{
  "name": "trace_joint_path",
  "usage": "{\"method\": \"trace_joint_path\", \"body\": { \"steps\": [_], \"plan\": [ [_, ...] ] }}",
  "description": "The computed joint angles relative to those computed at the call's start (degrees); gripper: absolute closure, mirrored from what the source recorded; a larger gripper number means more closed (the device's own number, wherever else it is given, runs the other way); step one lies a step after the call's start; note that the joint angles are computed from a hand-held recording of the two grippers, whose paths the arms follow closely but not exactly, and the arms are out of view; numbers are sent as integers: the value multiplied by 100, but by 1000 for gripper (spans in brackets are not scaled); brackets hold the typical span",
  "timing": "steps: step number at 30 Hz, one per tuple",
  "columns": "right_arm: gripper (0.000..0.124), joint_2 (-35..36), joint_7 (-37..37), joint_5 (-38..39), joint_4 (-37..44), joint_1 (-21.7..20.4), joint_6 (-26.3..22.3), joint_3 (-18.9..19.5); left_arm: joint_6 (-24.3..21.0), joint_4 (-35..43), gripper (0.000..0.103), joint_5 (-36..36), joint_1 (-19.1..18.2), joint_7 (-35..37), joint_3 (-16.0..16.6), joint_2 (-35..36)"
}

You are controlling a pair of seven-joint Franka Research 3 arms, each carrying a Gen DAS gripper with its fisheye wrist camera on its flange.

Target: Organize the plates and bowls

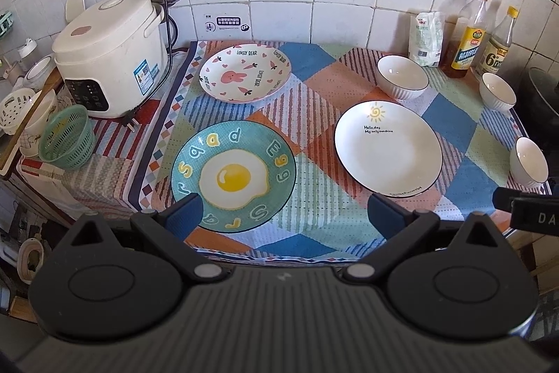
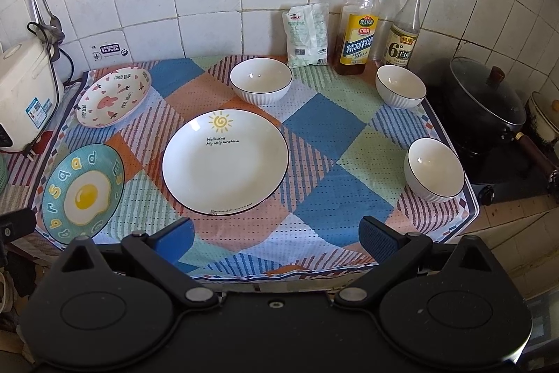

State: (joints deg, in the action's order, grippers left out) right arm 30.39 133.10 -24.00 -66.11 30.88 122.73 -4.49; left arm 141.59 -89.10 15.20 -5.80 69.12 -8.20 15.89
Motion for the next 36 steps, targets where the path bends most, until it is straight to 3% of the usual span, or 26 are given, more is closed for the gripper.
{"method": "trace_joint_path", "body": {
  "steps": [21,31,36],
  "plan": [
    [22,-240,78,-53,-457,-54,346,22,109,-16,3,-320,23,371,-90,13],
    [22,-504,192,-253,-1144,-186,1637,13,-144,486,3,-386,-1,303,-79,385],
    [22,-361,199,-473,-1230,-203,2465,-184,-282,1019,3,-467,6,432,-90,816]
  ]
}}
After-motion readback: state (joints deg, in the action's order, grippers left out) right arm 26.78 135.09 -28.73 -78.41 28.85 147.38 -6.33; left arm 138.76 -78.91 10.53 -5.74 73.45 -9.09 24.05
